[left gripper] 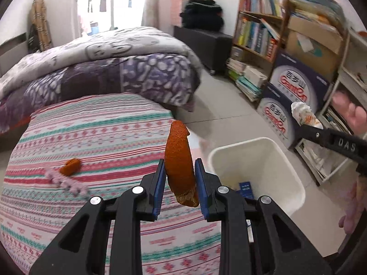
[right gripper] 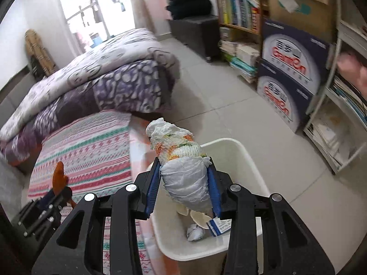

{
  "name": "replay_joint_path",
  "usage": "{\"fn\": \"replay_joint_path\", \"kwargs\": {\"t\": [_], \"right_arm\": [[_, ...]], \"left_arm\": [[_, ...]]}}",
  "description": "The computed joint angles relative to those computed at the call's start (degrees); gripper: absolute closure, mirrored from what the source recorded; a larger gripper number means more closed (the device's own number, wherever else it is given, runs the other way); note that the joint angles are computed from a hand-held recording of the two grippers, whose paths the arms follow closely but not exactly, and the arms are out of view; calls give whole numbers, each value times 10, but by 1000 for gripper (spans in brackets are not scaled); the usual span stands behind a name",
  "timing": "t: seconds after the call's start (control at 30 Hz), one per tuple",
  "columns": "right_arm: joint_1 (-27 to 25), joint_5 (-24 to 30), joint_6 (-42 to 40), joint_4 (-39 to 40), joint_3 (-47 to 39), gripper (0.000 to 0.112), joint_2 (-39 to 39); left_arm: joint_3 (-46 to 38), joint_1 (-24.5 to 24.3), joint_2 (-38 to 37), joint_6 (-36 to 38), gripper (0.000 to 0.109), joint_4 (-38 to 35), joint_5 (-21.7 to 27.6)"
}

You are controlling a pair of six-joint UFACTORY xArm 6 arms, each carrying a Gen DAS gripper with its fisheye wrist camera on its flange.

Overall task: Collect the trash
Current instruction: 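Carry the peel and bundle over the white bin and open both tools, then reach the left tool to the pink fuzzy strip and grasp it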

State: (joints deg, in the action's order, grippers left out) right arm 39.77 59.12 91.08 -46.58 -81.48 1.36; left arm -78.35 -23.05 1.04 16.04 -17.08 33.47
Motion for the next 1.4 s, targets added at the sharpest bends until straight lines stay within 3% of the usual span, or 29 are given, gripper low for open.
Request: {"fn": "replay_joint_path", "kwargs": {"t": [0.13, 0.2, 0.67, 0.7, 0.73, 0.8, 0.87, 1.1, 1.27, 1.4], "right_arm": [[1, 36, 34, -15, 32, 54, -35], [0, 46, 47, -21, 47, 49, -51], [8, 84, 98, -50, 94, 31, -102], [9, 85, 104, -53, 95, 31, -102], [9, 84, 108, -54, 95, 30, -103], [9, 77, 112, -52, 94, 28, -101], [8, 67, 111, -50, 90, 27, -94], [9, 26, 54, -20, 31, 22, -31], [15, 4, -6, 12, -21, 21, 22], [23, -1, -58, 36, -65, 19, 64]], "left_arm": [[-17, -21, 17, 6, 83, -17, 11], [-24, -30, 27, 16, 83, -32, 16], [-64, -62, 67, 56, 82, -128, 79], [-73, -58, 73, 64, 79, -150, 99], [-82, -52, 80, 66, 62, -167, 119], [-85, -43, 85, 47, 39, -177, 128], [-84, -32, 86, 26, 36, -173, 123], [-93, 16, 96, -100, 33, -60, 100], [-101, 53, 112, -231, 22, 90, 76], [-136, 86, 146, -334, 20, 200, 99]]}}
